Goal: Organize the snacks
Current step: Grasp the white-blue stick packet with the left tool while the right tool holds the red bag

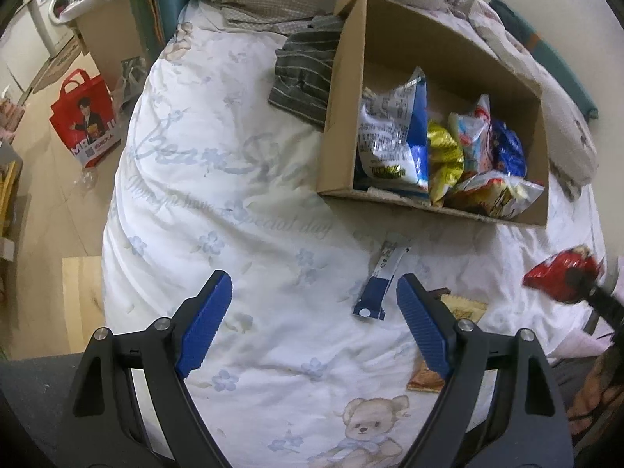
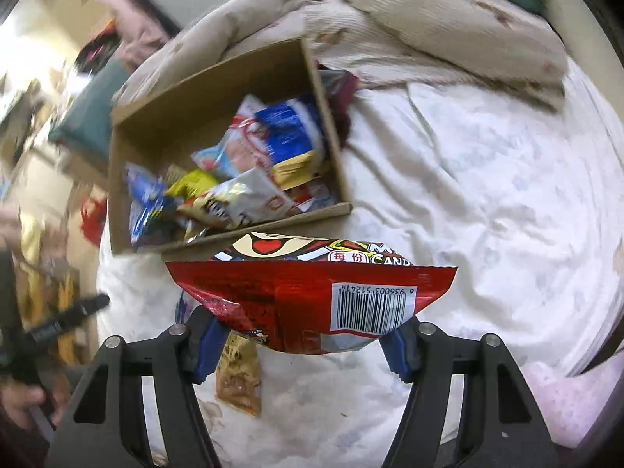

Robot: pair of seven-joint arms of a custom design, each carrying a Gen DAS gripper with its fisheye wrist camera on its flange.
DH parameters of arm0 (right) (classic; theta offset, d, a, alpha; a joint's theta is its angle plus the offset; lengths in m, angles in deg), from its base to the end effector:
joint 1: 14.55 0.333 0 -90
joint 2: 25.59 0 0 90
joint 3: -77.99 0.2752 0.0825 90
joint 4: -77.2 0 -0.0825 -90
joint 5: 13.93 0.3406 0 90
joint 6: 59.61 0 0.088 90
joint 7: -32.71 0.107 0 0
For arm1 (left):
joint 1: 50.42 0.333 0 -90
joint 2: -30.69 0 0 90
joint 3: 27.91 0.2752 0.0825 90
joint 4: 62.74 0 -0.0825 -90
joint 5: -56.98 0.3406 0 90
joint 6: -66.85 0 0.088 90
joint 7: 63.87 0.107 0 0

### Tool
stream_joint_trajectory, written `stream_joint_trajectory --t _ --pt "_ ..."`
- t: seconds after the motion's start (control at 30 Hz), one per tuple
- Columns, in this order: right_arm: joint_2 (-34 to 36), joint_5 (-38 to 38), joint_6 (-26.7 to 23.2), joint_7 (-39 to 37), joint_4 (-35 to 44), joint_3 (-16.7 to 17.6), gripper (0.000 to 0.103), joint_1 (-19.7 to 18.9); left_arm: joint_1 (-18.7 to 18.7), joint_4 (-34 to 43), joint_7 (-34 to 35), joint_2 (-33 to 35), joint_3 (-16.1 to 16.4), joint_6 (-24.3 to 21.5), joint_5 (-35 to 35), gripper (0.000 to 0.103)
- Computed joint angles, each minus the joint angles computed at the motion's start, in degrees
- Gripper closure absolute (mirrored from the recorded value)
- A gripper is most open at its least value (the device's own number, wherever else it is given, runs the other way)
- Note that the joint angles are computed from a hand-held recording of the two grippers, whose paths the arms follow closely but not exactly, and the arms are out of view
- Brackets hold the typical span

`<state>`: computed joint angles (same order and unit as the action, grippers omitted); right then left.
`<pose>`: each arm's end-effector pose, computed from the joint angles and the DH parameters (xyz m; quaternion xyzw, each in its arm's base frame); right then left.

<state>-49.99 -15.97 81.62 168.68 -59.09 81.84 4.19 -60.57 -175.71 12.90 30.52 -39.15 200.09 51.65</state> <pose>0.4030 0.1704 0.5167 -0.5405 0.8021 -0.0749 0.2428 0.5092 -0.2013 0.4830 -0.6630 0.7263 -0.1749 0.0481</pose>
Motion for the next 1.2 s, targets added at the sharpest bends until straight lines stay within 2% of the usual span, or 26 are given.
stream_joint_trajectory --t 0.03,0.1,0.2,0.4,0.53,0.7,0.83,0.9,1.07,1.2 --pt "1.20 1.26 2.01 -0.49 0.01 0.69 0.034 -1.07 -0.08 -0.09 -0.06 0.21 -0.08 -0.23 0.79 0.020" --pt "1.29 1.55 2.12 0.15 -0.09 -0.78 0.034 0.06 -0.25 -0.17 0.13 0.62 -0.18 -0.39 1.18 0.026" --pt "3.24 1.61 2.81 -0.73 1.15 -0.30 0.034 0.50 -0.67 0.83 3.07 2.37 -0.49 -1.58 -1.54 0.034" --pt "4.66 2.34 3.74 -1.79 1.50 0.00 0.034 1.32 -3.50 6.37 6.42 9.59 -1.74 -3.59 -1.30 0.048" --pt "5.07 2.33 3.57 -2.14 1.75 0.14 0.034 1.36 -5.53 9.32 5.85 13.22 -1.64 -4.29 1.04 0.050" --pt "5.29 3.26 3.52 -2.87 1.72 -0.06 0.034 1.69 -7.04 10.27 4.20 15.28 -0.90 -1.71 3.69 0.052" --pt "5.81 3.80 3.78 -3.69 2.10 -0.09 0.034 1.92 -7.36 11.04 4.20 16.69 -0.56 -1.66 4.55 0.083" --pt "5.99 4.05 3.91 -4.03 2.24 -0.02 0.034 2.05 -7.57 10.31 4.13 16.42 -0.44 -0.82 5.25 0.089" --pt "5.92 4.06 4.36 -4.49 2.25 0.15 0.034 2.09 -7.28 8.53 4.38 14.57 -0.45 0.20 5.09 0.090" --pt "6.14 4.41 4.31 -5.13 2.42 0.03 0.034 2.28 -7.23 6.51 1.58 12.60 -0.20 0.03 5.92 0.090"
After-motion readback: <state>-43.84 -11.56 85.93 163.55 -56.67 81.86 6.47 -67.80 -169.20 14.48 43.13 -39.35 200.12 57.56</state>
